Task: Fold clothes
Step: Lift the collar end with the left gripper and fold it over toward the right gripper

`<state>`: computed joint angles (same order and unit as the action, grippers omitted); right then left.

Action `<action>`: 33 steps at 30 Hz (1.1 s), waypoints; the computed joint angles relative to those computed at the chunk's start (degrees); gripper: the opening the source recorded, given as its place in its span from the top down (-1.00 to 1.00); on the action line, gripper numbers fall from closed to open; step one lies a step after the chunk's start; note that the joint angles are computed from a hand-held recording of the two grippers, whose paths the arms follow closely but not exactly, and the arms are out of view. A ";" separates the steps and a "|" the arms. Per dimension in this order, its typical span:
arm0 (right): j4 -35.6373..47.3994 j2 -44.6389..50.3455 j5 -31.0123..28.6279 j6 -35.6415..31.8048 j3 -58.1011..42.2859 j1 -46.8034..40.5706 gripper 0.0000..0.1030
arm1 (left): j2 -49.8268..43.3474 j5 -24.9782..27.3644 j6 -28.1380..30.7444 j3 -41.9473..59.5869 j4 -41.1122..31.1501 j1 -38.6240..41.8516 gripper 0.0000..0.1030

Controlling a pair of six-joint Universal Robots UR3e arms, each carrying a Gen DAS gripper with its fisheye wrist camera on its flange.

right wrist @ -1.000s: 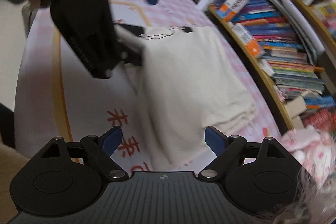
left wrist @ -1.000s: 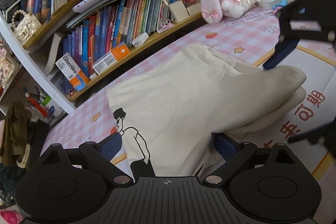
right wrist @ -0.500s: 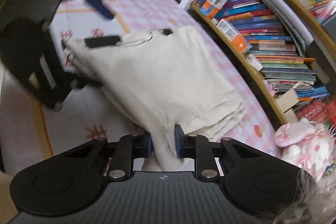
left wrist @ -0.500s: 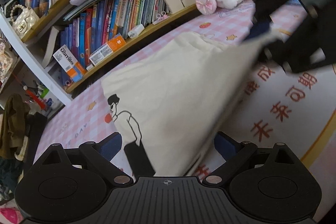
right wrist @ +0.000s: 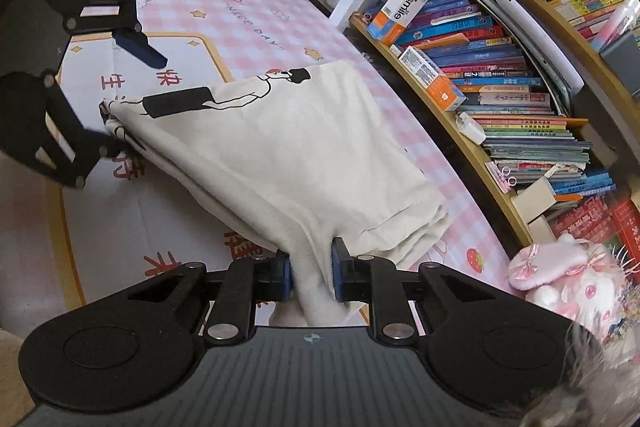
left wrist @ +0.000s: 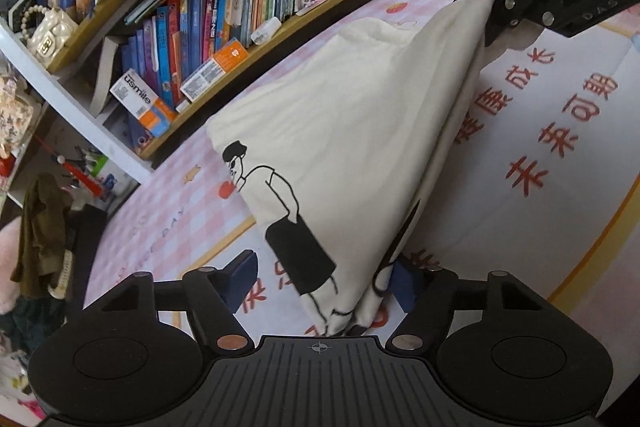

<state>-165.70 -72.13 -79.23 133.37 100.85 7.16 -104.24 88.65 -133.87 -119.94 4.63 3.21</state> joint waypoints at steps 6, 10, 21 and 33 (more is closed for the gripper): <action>-3.38 0.47 -2.76 -0.69 2.83 0.75 0.41 | 0.28 -1.59 5.59 -2.49 3.27 1.31 -0.14; -3.50 0.37 -3.50 -1.61 4.32 0.83 0.43 | 0.32 -2.61 9.57 -3.32 3.96 1.84 0.24; -10.64 2.13 -7.37 -5.76 7.41 2.45 0.23 | -0.28 -3.96 15.38 -3.79 4.91 2.19 0.43; -0.32 0.19 -4.56 -5.98 4.65 1.50 0.70 | 2.55 -4.87 16.67 -1.61 -4.42 2.25 0.92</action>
<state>-166.01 -71.94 -83.80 127.39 105.50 8.66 -101.69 83.78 -117.19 -121.55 0.21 5.46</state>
